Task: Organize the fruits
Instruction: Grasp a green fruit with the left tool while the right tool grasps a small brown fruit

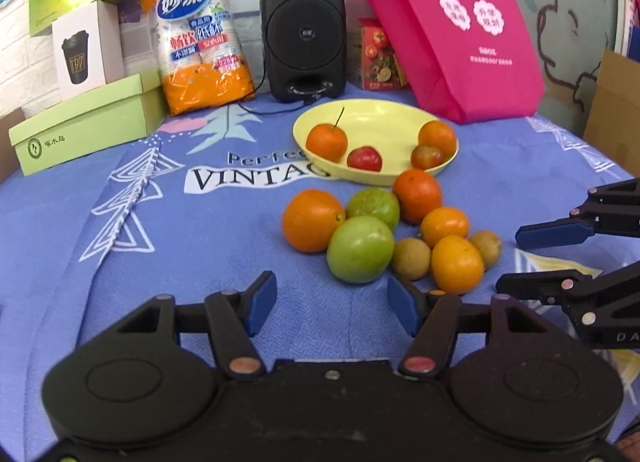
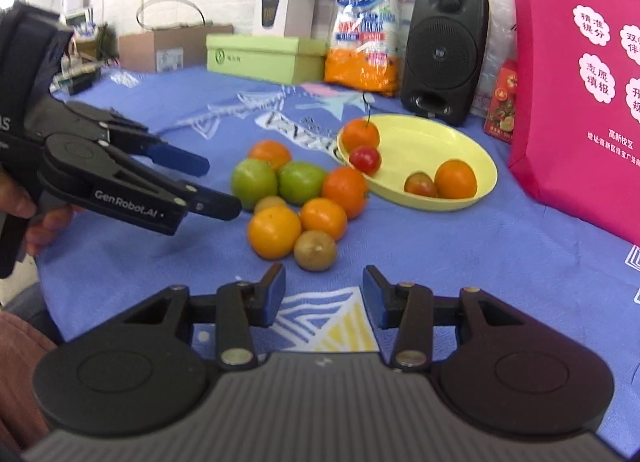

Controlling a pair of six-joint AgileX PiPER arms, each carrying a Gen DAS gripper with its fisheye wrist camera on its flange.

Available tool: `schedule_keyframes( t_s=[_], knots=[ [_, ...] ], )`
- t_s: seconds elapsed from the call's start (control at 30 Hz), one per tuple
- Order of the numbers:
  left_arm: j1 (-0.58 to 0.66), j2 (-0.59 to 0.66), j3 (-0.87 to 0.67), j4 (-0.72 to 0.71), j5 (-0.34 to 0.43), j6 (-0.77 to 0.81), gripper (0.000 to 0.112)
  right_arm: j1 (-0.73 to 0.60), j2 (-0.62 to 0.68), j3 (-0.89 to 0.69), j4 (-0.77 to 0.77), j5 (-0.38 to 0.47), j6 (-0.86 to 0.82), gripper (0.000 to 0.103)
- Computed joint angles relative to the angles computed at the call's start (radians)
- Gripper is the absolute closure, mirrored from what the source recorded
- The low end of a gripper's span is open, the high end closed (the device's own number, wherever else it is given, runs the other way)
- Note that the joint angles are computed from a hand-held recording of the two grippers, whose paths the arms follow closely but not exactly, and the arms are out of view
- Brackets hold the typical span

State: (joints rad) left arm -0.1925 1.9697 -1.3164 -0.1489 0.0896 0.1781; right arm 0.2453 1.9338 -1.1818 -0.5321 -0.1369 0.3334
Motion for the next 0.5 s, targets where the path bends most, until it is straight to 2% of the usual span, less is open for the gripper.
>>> schedule_keyframes(
  t_s=[0.07,0.13,0.2,0.33,0.43,0.5],
  knots=[
    [0.003,0.014,-0.010,-0.064,0.000,0.062,0.050,0.003,0.016,-0.015,0.054,-0.003,-0.042,0.061],
    [0.005,0.024,-0.020,-0.073,-0.001,0.068,0.050,0.001,0.032,-0.039,0.011,0.005,0.009,0.061],
    [0.007,0.034,-0.037,-0.091,0.005,0.083,0.050,0.005,0.046,-0.060,0.052,0.013,-0.032,0.062],
    [0.006,0.054,-0.064,-0.100,0.011,0.088,0.050,0.007,0.071,-0.093,-0.015,0.015,0.025,0.069],
    [0.005,0.067,-0.082,-0.178,0.014,0.169,0.050,0.009,0.083,-0.107,-0.020,0.014,0.033,0.070],
    [0.005,0.075,-0.094,-0.201,0.019,0.194,0.050,0.006,0.088,-0.117,-0.094,0.014,0.112,0.070]
  ],
)
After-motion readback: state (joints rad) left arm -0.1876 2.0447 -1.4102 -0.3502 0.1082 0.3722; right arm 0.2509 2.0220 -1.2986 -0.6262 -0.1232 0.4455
